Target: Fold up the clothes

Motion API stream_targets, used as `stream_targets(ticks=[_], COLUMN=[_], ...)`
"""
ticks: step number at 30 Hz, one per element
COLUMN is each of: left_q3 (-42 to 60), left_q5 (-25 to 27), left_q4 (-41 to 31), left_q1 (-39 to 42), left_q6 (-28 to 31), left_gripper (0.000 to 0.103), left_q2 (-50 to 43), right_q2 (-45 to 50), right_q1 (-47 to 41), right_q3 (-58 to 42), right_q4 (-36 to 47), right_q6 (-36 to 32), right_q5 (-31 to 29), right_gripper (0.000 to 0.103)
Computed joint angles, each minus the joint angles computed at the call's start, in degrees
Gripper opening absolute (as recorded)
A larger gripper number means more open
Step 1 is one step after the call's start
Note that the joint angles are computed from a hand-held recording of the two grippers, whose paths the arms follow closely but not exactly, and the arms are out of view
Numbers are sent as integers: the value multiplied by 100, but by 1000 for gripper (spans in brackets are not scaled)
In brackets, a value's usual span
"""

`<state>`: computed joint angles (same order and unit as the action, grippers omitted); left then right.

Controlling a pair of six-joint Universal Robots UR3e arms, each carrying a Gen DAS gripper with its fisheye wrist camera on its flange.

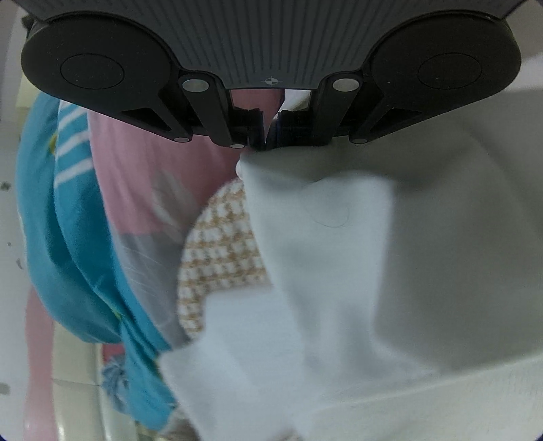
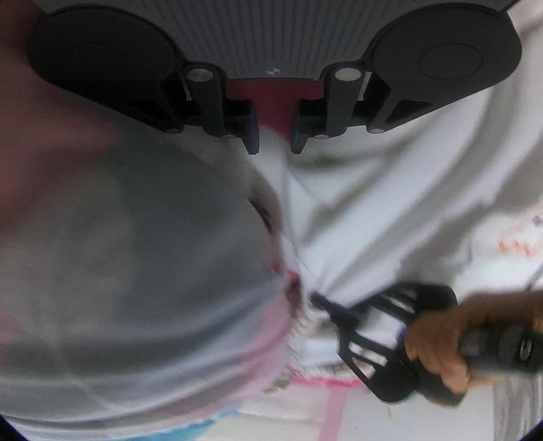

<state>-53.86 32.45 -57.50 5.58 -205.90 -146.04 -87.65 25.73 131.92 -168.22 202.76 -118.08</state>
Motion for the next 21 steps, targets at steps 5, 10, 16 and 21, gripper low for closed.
stream_targets(ticks=[5, 10, 16, 21], left_q3=[939, 2378, 2352, 946], left_q5=[70, 295, 310, 267], left_q4=[-1494, -3456, -4858, -5896], left_q1=[16, 120, 569, 1330], left_q6=[619, 1547, 2763, 4367], left_gripper=[43, 68, 68, 69], left_q2=[-34, -137, 463, 1938], right_q2=[-1463, -3776, -5327, -6027], right_q1=[-59, -1186, -2280, -2791], right_q3=[480, 1288, 1037, 710], right_q4=[958, 1459, 3121, 4336], right_q6=[810, 899, 605, 791], right_q5=[414, 2371, 4068, 5208], right_gripper=[22, 36, 44, 72])
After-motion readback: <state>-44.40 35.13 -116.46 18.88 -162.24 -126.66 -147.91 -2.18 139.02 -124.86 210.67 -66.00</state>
